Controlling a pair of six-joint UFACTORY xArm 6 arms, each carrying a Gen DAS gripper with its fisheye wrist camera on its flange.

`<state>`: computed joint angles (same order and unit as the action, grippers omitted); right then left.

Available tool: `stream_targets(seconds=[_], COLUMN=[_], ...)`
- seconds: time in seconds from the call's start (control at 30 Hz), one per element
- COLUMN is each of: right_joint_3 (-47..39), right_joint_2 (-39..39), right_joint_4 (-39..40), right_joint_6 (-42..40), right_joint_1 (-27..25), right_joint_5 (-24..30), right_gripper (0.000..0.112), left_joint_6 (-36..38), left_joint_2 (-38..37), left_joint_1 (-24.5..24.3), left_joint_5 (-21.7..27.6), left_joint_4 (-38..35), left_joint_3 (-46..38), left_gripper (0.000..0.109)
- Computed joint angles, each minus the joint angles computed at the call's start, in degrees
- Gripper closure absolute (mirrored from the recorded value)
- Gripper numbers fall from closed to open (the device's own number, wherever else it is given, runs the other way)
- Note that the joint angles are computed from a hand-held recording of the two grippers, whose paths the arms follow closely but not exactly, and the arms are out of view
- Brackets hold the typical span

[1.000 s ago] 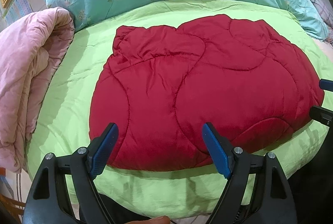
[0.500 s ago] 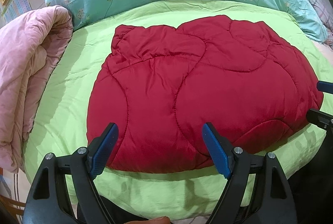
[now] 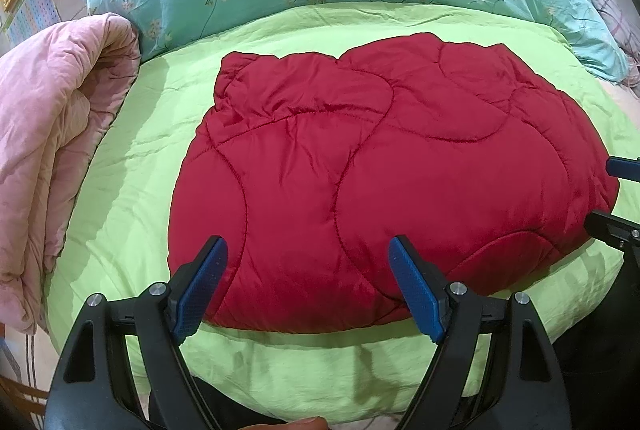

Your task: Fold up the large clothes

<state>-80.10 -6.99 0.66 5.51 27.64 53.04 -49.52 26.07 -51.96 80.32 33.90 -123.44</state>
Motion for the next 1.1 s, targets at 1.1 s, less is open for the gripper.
stream_targets(seconds=[1.1], right_joint_3=[-0.33], right_joint_2=[-0.23], right_joint_4=[0.08], right_joint_6=[-0.29], right_joint_1=[-0.05], right_joint_5=[0.05], right_gripper=[0.010], left_joint_6=[-0.12], left_joint_2=[0.12], left_joint_1=[-0.03], left_joint_5=[-0.14], left_joint_4=[0.43], left_joint_3=[-0.64], left_gripper=[0.026])
